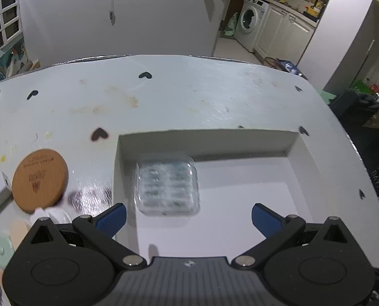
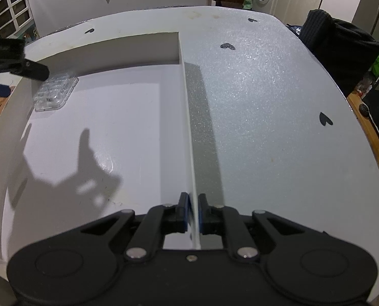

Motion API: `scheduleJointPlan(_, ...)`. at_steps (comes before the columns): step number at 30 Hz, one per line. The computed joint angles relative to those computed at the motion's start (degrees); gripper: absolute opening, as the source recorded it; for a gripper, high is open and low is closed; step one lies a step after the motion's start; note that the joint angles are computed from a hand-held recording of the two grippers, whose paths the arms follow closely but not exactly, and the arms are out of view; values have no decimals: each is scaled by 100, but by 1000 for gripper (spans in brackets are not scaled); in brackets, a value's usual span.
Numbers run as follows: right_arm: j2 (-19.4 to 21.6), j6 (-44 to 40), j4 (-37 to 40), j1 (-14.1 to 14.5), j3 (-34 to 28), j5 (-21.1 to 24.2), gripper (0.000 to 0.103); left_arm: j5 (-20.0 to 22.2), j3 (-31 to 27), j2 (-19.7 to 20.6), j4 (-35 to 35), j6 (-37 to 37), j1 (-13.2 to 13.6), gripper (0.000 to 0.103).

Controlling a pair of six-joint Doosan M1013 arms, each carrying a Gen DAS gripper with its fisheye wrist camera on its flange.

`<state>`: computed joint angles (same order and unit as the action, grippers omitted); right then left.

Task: Organize rigid objects
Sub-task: 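Withdraw the left tool back toward the remaining objects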

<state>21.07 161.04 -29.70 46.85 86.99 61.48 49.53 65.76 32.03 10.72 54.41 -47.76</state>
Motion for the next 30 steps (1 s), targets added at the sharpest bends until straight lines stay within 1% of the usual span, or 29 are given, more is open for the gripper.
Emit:
scheduleJointPlan(7, -13, -19, 14, -6, 9, -22, 9, -452, 667, -489, -230, 61, -46, 103)
scheduleJointPlan(12, -12, -32, 16, -4, 5, -19, 9, -668, 1149, -847, -53, -43, -86, 103)
scheduleJointPlan(18, 18, -55, 20, 5, -41, 44, 9, -955, 1730, -1263, 509, -422, -121, 103)
scheduleJointPlan(20, 21, -48, 22, 5, -45, 49, 9, -1145, 1940, -1396, 506, -524, -77, 103)
scheduleJointPlan(23, 19, -49, 22, 3, -43, 54, 9, -1480, 2236, -1568, 161, -548, 66, 103)
scheduleJointPlan(25, 21, -43, 21, 3, -45, 56, 9, -1564, 2389, -1650, 128, -652, 135, 103)
scheduleJointPlan(30, 23, -9, 12, 6, -45, 58, 10, -1664, 2714, -1807, 400, -811, 245, 103)
